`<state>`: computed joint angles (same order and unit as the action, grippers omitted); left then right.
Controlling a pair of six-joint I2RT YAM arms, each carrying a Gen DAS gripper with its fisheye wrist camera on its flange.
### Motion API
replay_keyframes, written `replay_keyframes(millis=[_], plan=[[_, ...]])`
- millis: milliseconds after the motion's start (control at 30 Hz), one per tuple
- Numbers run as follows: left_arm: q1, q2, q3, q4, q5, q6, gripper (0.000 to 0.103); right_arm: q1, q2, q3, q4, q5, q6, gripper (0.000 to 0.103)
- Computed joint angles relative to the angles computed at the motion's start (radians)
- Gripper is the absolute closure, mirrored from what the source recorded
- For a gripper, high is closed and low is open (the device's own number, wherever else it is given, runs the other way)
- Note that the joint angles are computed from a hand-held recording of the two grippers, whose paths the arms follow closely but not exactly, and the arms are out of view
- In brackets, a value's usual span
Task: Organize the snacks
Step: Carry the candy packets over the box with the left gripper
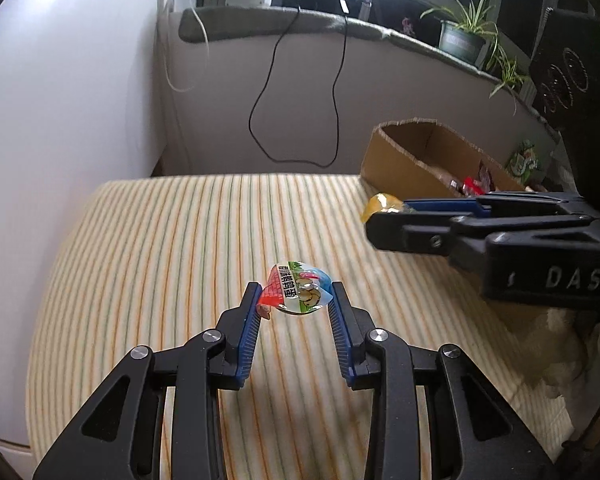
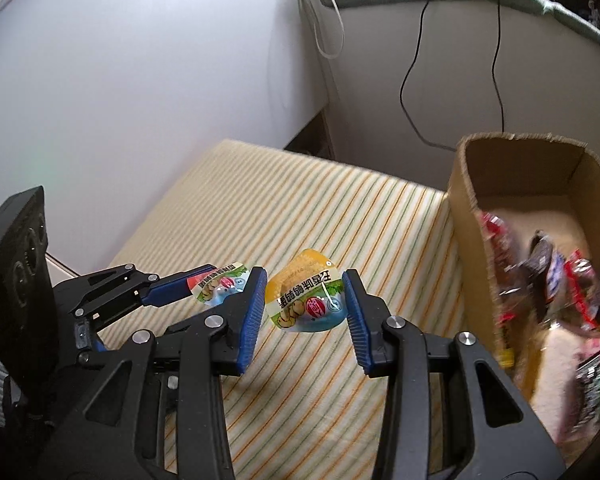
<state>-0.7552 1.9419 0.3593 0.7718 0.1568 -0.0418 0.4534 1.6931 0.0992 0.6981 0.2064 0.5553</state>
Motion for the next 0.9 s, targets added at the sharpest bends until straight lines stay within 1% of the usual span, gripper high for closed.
replay_keyframes(millis=[100,267,333,500,600,667,733,900], plan=[[-0.021,-0.025,0.019,-0.023,-0.007,-0.015,0.071,-0.034,-0.193,-0.041,-0.123,-0.001,-0.029,0.062],[-0.081,-0.047,0.080,-0.077,-0.035,-0.046,0.071,-0.161,-0.586,-0.080,-0.432,-0.037,-0.122,0.062],[-0.106,-0.053,0.104,-0.095,-0.044,-0.055,0.071,-0.262,-0.726,-0.090,-0.548,-0.085,-0.185,0.062],[-0.170,-0.038,0.195,-0.154,-0.068,-0.073,0.071,-0.557,-0.885,-0.098,-0.690,-0.251,-0.372,0.062],[-0.205,-0.019,0.258,-0.189,-0.080,-0.086,0.071,-0.742,-0.860,-0.089,-0.693,-0.363,-0.492,0.062],[-0.226,-0.012,0.290,-0.208,-0.087,-0.092,0.071,-0.852,-0.813,-0.079,-0.675,-0.429,-0.566,0.062],[-0.246,0.001,0.323,-0.226,-0.096,-0.096,0.071,-0.929,-0.729,-0.065,-0.620,-0.473,-0.618,0.062],[-0.295,0.038,0.402,-0.265,-0.118,-0.107,0.071,-1.108,-0.608,-0.022,-0.598,-0.581,-0.755,0.062]])
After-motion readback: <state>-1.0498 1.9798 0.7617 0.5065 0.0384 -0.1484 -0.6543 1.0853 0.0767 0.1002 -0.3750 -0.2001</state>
